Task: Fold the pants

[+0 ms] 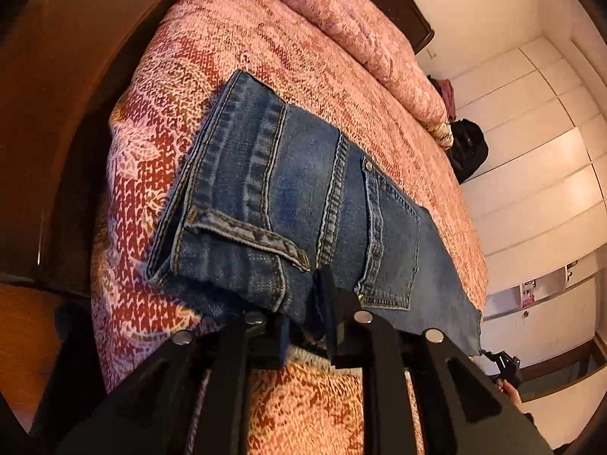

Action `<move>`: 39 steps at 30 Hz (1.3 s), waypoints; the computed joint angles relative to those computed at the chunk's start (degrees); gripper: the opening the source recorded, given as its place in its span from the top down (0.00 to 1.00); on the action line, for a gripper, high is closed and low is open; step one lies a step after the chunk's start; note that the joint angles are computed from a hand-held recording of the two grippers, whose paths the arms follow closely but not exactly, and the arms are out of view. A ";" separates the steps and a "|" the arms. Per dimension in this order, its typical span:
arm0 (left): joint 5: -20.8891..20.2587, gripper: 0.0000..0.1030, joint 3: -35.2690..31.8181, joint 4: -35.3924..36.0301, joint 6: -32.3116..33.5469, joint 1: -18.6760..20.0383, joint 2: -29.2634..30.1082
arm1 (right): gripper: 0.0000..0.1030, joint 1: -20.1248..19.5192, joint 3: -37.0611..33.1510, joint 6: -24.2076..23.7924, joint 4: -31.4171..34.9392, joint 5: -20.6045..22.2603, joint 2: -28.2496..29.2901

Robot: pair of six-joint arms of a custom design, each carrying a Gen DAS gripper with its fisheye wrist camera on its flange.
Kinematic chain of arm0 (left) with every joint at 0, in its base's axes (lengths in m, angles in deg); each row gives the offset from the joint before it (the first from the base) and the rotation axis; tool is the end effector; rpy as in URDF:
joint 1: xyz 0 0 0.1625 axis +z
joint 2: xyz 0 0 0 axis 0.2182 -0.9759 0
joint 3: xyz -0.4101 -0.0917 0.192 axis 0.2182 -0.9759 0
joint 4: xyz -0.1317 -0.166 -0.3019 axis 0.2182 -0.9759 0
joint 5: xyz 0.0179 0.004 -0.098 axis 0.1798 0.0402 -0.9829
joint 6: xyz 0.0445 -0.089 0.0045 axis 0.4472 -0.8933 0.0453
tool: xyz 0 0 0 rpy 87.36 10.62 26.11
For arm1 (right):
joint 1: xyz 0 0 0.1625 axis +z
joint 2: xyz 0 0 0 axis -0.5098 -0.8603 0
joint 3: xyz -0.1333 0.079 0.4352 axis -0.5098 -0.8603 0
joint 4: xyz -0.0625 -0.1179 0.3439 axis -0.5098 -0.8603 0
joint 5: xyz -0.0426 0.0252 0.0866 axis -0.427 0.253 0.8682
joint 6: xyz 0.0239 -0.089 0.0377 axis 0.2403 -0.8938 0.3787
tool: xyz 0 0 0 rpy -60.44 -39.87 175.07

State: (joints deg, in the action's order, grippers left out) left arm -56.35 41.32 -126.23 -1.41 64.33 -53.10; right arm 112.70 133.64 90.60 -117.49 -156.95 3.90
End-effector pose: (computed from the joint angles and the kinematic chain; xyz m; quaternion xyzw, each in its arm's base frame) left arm 0.0586 -0.4837 0.3379 -0.1294 0.9262 -0.3496 0.0561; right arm 0.0256 -0.5676 0.3285 -0.3239 -0.8717 0.3580 0.0840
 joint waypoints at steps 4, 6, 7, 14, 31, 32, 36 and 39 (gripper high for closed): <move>8.80 0.45 0.53 9.93 -1.06 -5.46 -4.21 | 0.38 2.05 5.68 1.88 -11.18 -2.96 -1.87; 17.02 0.38 2.34 14.14 -1.73 -10.56 -6.64 | 0.38 2.95 5.72 -0.51 -13.07 1.21 -1.20; 20.14 0.38 2.97 15.58 -0.48 -13.29 -7.35 | 0.38 3.58 3.90 -2.63 -11.27 4.94 0.02; 10.16 0.10 -4.86 9.34 19.34 -18.55 4.83 | 0.38 10.18 -22.88 -14.41 13.77 25.81 18.59; -8.73 0.10 -14.68 24.08 28.23 -12.11 18.97 | 0.66 17.03 -88.44 -22.98 69.76 21.97 59.44; -8.20 0.10 -13.57 23.55 28.75 -12.42 18.40 | 0.71 16.73 -88.99 -21.48 68.97 21.41 59.73; -9.93 0.10 -12.57 21.65 26.61 -11.36 17.22 | 0.87 17.57 -87.22 -24.02 68.10 16.56 58.72; -9.33 0.09 -12.30 22.38 24.72 -12.26 15.94 | 0.80 18.81 -79.01 -24.58 60.57 16.73 55.07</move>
State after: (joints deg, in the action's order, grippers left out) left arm -65.67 29.02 -103.85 23.31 52.07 -37.17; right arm 131.51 54.63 66.02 -56.92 -140.22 58.97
